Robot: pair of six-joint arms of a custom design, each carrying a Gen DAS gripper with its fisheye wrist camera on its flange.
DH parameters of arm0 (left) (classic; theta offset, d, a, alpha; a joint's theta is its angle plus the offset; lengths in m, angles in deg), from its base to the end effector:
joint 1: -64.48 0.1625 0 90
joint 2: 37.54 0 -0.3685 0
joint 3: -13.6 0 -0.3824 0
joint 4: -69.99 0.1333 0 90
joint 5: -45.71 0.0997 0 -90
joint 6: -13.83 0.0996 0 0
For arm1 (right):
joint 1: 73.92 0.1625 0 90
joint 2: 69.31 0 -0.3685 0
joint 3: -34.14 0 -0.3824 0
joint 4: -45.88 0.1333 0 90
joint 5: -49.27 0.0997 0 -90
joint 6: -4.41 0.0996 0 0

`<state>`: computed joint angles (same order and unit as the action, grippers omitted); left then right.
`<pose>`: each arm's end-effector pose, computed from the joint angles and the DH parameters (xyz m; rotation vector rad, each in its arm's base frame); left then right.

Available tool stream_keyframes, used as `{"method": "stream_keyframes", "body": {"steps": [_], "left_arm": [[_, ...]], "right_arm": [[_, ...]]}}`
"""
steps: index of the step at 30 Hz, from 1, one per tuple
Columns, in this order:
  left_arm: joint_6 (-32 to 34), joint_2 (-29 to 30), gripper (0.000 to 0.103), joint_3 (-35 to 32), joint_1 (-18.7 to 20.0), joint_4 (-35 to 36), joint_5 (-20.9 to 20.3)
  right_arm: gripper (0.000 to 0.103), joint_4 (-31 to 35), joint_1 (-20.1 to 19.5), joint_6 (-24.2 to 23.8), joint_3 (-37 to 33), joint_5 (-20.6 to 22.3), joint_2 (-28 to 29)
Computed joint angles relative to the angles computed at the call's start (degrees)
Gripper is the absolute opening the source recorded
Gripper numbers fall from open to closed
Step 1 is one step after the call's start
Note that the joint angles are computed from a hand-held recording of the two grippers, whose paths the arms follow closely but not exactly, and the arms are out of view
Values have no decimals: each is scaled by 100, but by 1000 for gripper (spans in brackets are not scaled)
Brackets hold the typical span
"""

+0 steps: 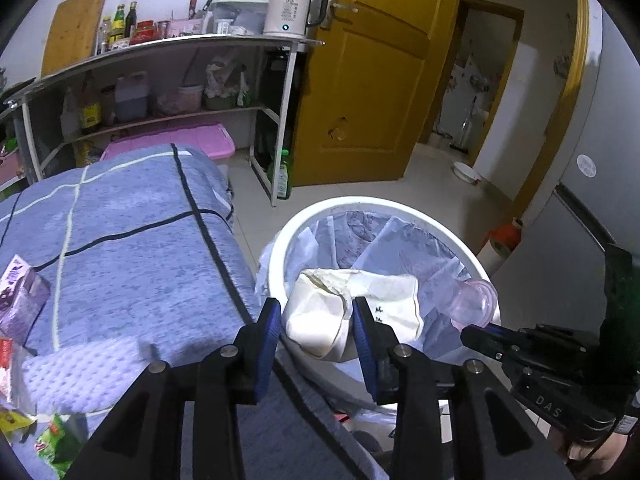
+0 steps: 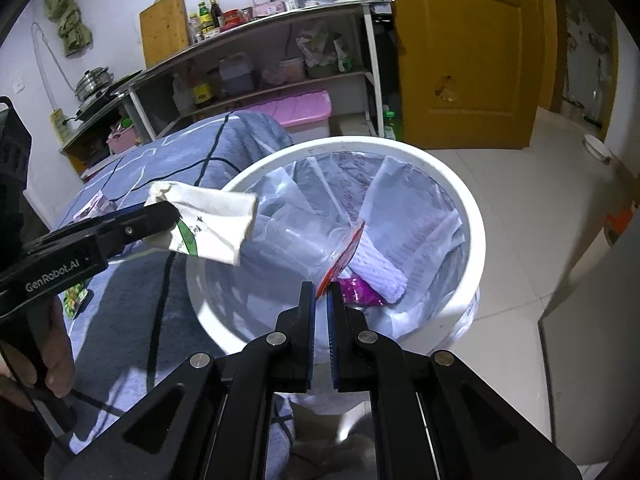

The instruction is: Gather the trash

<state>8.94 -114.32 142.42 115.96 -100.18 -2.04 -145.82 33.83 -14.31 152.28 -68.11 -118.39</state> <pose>-0.1187 -0.4707 0.2017 0.4867 2.4386 -0.9298 0.2387 -0.4588 0.0631 0.6291 -2.4945 0.7460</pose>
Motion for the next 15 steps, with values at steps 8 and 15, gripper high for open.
{"method": "stream_keyframes", "body": {"steps": [8,15], "left_arm": [[-3,80,38,-91,84,103,-162],[-68,-70,40,-19,42,109,-203]], "right_arm": [[34,-71,-49,34,-3,10,35],[34,-222,-10,36,76,12,0]]}}
